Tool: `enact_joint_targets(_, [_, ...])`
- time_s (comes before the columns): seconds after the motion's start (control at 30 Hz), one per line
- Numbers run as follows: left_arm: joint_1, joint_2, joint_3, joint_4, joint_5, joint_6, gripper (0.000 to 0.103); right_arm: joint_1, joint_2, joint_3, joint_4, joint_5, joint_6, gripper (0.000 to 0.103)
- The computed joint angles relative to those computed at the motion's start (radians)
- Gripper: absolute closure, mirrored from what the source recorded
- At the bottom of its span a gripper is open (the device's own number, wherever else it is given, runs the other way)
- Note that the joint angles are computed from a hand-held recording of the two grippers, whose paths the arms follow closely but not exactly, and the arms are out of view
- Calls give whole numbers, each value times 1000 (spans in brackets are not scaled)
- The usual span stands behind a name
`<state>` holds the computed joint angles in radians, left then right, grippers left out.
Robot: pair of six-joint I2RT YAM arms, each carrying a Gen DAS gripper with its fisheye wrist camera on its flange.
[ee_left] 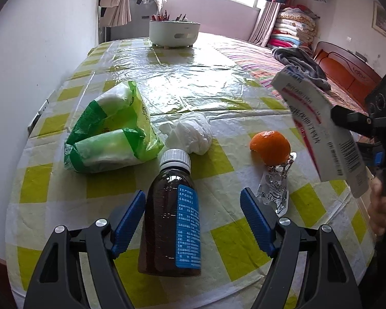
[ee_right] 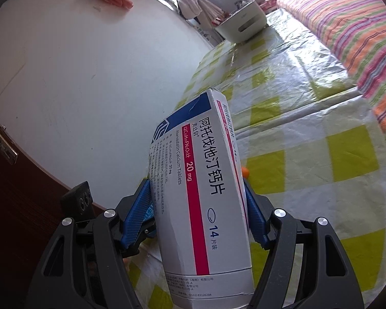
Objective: Collect trash
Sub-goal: 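Grasp the white-and-red medicine box with the right tool and lift it, then grasp the brown blue-labelled bottle with the left tool while the right tool holds the box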
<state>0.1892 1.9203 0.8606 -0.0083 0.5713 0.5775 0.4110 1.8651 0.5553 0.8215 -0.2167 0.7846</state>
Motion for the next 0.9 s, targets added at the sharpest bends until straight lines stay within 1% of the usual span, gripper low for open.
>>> enact_joint_targets(0.17, [-22, 9, -9, 27, -11, -9, 29, -4, 0, -28, 30, 2, 18, 36])
enact_joint_targets(0.47, [-55, 20, -23, 44, -51, -2, 30, 17, -16, -32, 16, 27, 22, 36])
enact_joint_targets(0.53, [-55, 23, -16, 35, -51, -11, 32, 17, -18, -35, 19, 27, 22, 35])
enact_joint_targets(0.67, [-55, 45, 33, -22, -59, -50, 32, 16, -20, -39, 29, 29, 24, 35])
enact_joint_targets(0.7, [-57, 48, 40, -25, -67, -65, 33, 16, -22, -41, 31, 31, 23, 35])
enact_joint_targets(0.73, [-60, 55, 53, -34, -75, -76, 39, 17, -25, -43, 32, 32, 22, 35])
enact_joint_targets(0.77, [-64, 59, 61, -42, -84, -86, 48, 19, -29, -52, 38, 34, 22, 35])
enact_joint_targets(0.8, [-67, 62, 63, -37, -97, -99, 52, 20, -29, -54, 41, 36, 23, 35])
enact_joint_targets(0.83, [-68, 62, 64, -36, -107, -104, 60, 21, -29, -55, 43, 36, 24, 35])
enact_joint_targets(0.9, [-65, 65, 70, -43, -106, -107, 62, 20, -29, -60, 49, 38, 22, 35])
